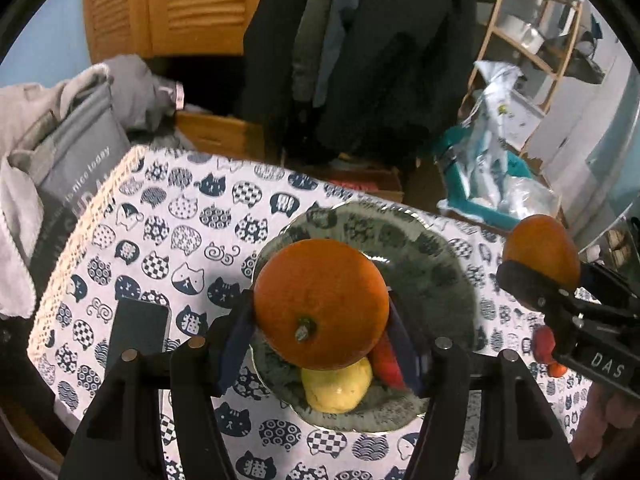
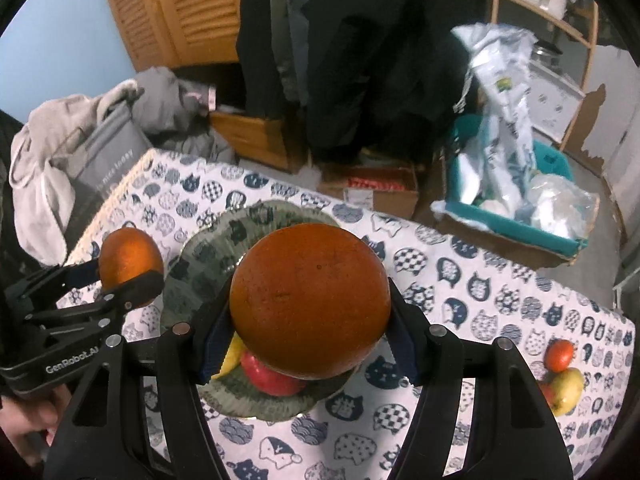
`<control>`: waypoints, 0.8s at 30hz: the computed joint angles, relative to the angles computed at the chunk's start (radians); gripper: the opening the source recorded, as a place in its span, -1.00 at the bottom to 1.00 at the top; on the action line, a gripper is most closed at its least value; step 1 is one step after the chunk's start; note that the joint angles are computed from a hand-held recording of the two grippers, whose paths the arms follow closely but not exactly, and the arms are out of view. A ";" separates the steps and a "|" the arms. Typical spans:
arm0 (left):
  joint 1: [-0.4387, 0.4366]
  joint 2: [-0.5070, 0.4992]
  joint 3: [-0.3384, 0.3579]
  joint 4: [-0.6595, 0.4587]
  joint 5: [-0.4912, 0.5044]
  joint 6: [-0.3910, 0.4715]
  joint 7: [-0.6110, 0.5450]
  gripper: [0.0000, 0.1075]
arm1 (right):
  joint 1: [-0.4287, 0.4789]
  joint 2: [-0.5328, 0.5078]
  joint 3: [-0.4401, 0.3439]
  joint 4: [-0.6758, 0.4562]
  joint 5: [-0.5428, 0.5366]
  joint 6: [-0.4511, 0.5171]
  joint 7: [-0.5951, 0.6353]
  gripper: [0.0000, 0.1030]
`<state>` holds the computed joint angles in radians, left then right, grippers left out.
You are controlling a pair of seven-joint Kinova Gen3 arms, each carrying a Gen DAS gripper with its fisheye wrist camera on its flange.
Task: Organize fruits
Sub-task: 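Carry both held oranges over the green glass bowl with both tools, then open both tools to drop the oranges into the bowl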
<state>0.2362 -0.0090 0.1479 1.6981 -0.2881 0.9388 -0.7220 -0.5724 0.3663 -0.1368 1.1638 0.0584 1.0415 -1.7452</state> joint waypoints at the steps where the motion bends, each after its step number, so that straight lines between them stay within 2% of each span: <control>1: -0.005 0.012 -0.005 0.002 0.012 -0.007 -0.006 0.21 | 0.004 0.013 -0.003 -0.004 -0.009 0.004 0.005 0.30; 12: -0.033 0.109 -0.049 0.021 0.126 -0.050 -0.094 0.21 | 0.024 0.109 0.005 -0.031 -0.055 0.031 0.015 0.30; 24: -0.056 0.165 -0.074 0.037 0.220 -0.068 -0.163 0.22 | 0.023 0.148 0.010 -0.038 -0.061 0.040 0.017 0.30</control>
